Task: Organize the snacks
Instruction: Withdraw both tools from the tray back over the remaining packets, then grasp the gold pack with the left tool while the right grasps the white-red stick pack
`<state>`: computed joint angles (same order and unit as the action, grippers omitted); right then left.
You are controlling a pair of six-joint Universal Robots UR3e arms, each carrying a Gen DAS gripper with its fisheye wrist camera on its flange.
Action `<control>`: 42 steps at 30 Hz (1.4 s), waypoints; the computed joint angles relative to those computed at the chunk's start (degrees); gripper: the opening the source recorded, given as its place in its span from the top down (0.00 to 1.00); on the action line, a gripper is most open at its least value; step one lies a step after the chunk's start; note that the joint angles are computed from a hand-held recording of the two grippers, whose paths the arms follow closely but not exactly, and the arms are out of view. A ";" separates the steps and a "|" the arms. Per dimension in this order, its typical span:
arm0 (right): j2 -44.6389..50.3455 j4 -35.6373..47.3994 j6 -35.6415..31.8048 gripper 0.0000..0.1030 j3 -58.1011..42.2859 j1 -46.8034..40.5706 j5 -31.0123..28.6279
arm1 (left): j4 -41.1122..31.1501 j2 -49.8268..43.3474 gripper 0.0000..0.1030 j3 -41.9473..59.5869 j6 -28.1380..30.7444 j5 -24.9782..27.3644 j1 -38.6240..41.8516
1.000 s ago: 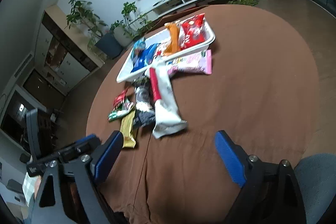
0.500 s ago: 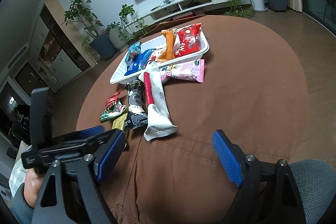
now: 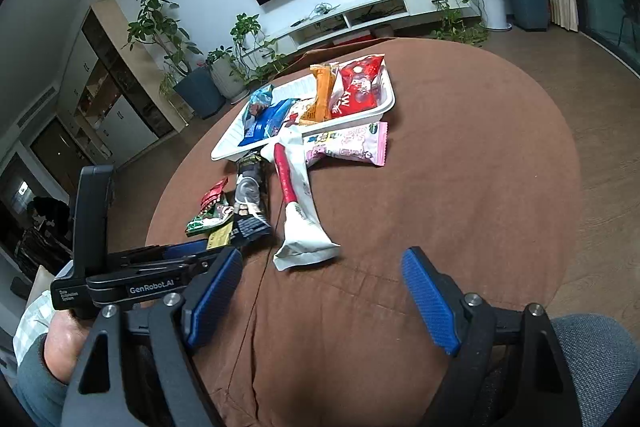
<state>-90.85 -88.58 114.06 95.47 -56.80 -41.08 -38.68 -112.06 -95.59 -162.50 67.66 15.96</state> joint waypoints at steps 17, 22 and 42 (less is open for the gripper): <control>-1.16 -0.72 -0.93 0.17 0.78 0.20 -0.76 | -1.00 -2.56 0.47 3.61 0.44 5.16 -2.52; -1.61 -0.93 -1.07 0.17 0.93 0.28 -0.93 | -0.27 -3.25 0.59 4.11 2.03 6.27 -2.95; 7.74 -15.05 7.12 0.37 -9.47 15.30 -10.81 | 1.29 10.12 0.72 -14.15 13.45 -0.98 5.92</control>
